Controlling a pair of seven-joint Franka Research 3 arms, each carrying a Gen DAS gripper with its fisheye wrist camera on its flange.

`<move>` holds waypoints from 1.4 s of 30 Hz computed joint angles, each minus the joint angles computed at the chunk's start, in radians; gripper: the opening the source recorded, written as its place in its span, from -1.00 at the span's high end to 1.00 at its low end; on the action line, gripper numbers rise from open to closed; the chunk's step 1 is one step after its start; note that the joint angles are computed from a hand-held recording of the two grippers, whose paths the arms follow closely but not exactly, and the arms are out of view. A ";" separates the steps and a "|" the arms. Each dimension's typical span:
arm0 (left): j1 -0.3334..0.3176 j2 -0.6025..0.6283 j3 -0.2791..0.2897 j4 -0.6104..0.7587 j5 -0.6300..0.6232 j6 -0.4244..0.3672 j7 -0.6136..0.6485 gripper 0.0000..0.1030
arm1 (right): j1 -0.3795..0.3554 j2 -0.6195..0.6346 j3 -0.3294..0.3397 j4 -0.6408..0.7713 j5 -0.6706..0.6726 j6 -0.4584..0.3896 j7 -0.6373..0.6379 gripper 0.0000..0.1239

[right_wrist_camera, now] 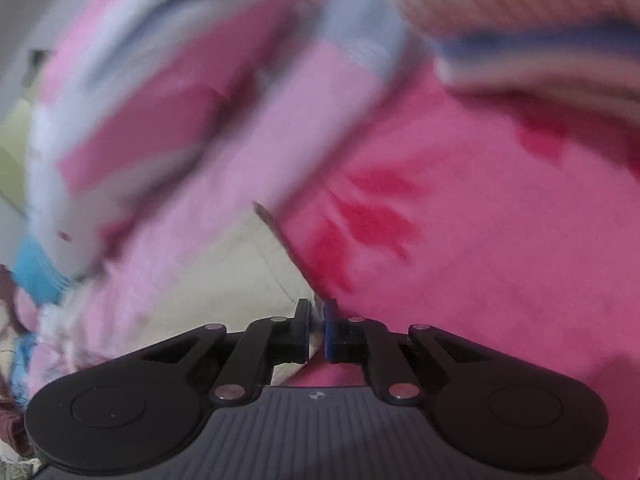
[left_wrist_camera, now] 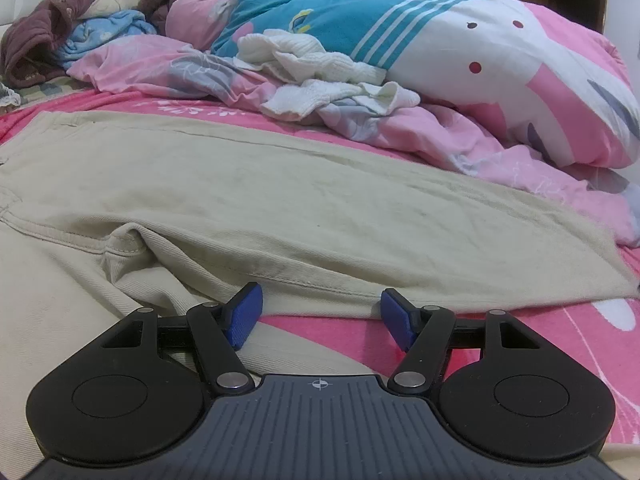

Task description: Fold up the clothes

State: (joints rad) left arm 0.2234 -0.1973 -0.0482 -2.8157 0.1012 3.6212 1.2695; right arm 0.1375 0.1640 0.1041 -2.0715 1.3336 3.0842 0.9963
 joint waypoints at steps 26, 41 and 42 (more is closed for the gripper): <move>-0.003 0.005 0.010 0.001 0.019 0.011 -0.019 -0.29 | 0.190 0.434 -0.286 0.576 -1.019 -0.169 0.621 1.00; -0.056 -0.060 0.119 -0.017 0.184 -0.017 -0.178 -0.40 | 0.220 0.104 -0.364 0.124 -1.331 -0.106 0.870 0.97; -0.105 -0.081 0.201 -0.017 0.296 -0.036 -0.265 -0.40 | 0.282 0.074 -0.408 0.097 -1.380 -0.094 0.868 0.96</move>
